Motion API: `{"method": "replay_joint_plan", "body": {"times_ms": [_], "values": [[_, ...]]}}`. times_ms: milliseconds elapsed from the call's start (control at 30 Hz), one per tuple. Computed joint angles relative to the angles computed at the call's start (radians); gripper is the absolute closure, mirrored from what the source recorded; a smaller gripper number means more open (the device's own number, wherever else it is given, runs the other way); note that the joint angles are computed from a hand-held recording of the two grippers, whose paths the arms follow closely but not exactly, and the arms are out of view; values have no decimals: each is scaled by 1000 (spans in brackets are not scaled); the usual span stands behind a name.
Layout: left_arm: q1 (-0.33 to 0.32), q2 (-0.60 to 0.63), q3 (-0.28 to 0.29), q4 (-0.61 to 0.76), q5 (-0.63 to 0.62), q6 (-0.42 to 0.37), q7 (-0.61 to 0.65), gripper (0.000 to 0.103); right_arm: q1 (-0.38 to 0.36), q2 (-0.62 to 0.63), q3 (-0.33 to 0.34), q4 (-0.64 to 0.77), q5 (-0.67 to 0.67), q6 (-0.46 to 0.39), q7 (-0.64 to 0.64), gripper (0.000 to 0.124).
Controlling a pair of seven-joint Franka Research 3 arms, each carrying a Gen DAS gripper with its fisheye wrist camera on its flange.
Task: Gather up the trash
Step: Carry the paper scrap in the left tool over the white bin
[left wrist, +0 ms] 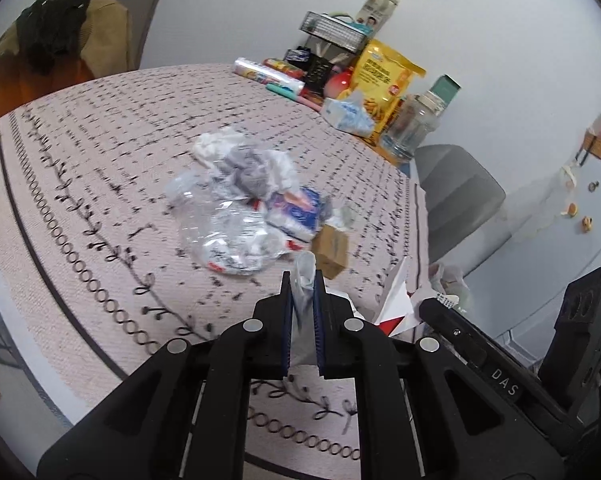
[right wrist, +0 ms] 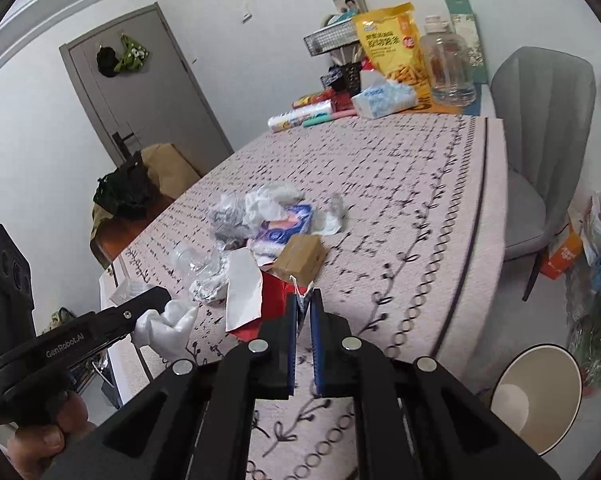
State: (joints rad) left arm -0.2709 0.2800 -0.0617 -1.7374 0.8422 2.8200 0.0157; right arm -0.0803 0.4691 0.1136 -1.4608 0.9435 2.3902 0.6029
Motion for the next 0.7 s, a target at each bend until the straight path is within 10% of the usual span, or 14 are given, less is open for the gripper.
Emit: {"method": "replay_joint_plan", "body": {"times_ms": [700], "values": [[-118,431,-47,683,-293,-151,532,93,-125,98,-45,125,-60,135,181,116]]}}
